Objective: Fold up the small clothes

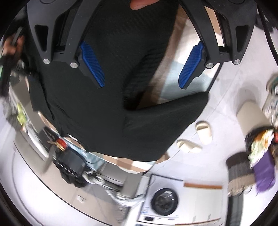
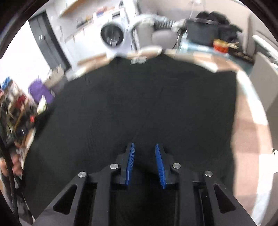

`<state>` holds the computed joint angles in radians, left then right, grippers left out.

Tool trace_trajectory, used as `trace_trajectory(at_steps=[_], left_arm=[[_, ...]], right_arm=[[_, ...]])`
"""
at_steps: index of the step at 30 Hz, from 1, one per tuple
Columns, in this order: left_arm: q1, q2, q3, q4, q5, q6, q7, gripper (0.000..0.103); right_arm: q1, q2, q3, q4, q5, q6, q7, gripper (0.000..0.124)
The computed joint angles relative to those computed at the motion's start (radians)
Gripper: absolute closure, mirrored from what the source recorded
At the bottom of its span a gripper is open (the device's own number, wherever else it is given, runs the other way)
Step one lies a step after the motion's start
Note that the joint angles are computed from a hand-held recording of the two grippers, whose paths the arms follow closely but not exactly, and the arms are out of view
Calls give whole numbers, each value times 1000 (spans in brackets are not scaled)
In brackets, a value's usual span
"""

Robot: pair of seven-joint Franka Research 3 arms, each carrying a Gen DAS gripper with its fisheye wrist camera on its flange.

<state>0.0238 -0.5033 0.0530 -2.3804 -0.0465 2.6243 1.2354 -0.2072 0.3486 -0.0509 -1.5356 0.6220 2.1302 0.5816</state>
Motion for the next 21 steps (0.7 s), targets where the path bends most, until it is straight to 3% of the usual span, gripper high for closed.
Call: trace_trajectory(at_steps=[1, 3, 5, 8, 11, 15, 18, 20, 21], left_arm=[[4, -5, 11, -8, -15, 4, -11, 18], [5, -4, 35, -14, -46, 5, -18, 18], [-20, 0, 87, -20, -123, 10, 5, 18], [-129, 7, 220, -23, -365, 35, 124, 25], [-164, 36, 283, -9, -540, 46, 194, 28], [-197, 106, 351, 39, -738, 50, 304, 34], [-143, 186, 320, 97, -734, 42, 264, 52], [-89, 231, 269, 121, -675, 58, 195, 84], [-67, 251, 246, 135, -650, 65, 172, 92]], right_arm=[[14, -20, -12, -29, 18, 22, -42, 97], [-18, -14, 7, 3, 34, -71, -36, 97], [-23, -26, 0, -6, 63, -68, -14, 96], [-27, -47, -12, -29, 83, -50, 21, 95], [-30, -86, -21, -74, 99, -41, 22, 94], [-32, -114, -28, -110, 143, -49, 24, 82], [-30, -140, -33, -140, 152, -59, 1, 82], [-25, -148, -38, -151, 153, -67, 0, 82], [-22, -148, -40, -154, 151, -66, 1, 82]])
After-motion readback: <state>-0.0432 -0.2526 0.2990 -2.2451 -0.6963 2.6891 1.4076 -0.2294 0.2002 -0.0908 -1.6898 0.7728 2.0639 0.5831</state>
